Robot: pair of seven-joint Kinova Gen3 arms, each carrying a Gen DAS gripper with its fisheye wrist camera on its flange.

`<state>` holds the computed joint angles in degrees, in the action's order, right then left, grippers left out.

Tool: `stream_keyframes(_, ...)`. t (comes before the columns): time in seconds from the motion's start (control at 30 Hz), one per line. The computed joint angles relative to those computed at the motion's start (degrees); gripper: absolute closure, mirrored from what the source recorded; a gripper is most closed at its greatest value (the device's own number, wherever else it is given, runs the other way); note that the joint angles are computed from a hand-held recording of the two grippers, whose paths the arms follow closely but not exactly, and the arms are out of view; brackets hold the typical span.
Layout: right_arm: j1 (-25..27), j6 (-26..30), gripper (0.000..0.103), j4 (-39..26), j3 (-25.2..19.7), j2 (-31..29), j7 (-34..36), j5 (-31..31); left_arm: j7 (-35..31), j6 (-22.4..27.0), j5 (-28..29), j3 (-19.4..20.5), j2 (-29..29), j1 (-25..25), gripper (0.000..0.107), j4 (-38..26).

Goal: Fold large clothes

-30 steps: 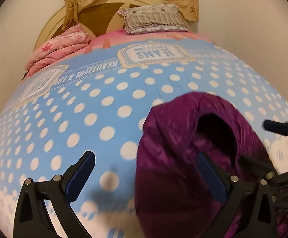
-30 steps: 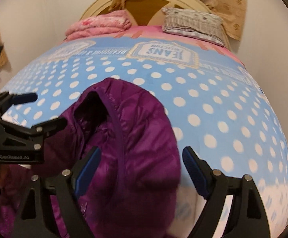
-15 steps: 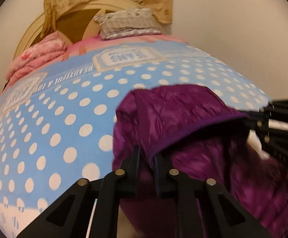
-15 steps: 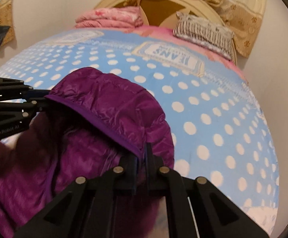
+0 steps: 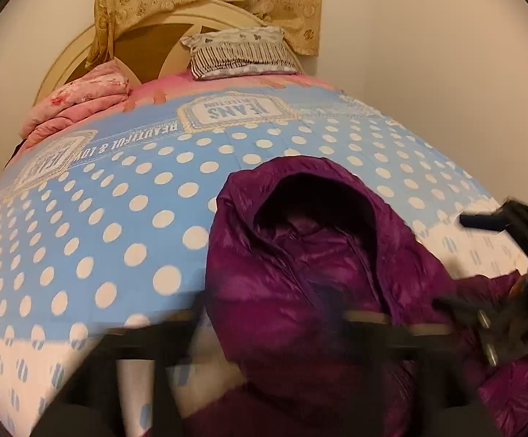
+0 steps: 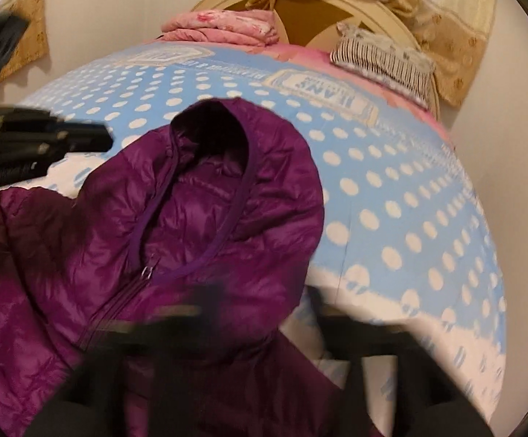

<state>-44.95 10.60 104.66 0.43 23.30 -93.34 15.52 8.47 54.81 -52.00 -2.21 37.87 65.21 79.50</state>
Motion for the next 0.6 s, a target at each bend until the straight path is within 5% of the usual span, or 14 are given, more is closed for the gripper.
stream_keyframes(0.2,-12.7,-3.9,0.005,-4.5,14.2,5.0,-11.5,7.8,-12.0,7.6,5.1,-3.5,7.4,-2.0,0.014,-13.7)
stream_keyframes(0.33,-16.8,-2.9,0.006,-10.4,20.4,10.0,-10.1,2.4,-21.4,15.0,6.7,-2.2,14.5,-6.1,0.015,-22.9)
stream_keyframes(0.4,-15.9,-0.9,0.024,-14.2,19.7,12.4,-7.3,1.4,-23.2,14.1,10.0,-1.9,14.1,-7.5,0.021,-23.1)
stream_keyframes(0.43,-15.6,1.3,0.040,-16.0,19.1,13.2,-6.9,2.2,-23.3,12.5,10.3,-1.9,13.3,-7.8,0.054,-21.6)
stream_keyframes(0.47,-15.1,2.9,0.093,-17.4,18.6,14.0,-6.8,3.1,-23.7,10.1,10.6,-0.9,12.1,-8.6,0.090,-19.7)
stream_keyframes(0.6,-13.2,0.6,0.099,-12.8,16.2,10.7,-7.1,6.1,-18.9,2.3,8.5,-4.2,5.8,-4.0,0.095,-9.8)
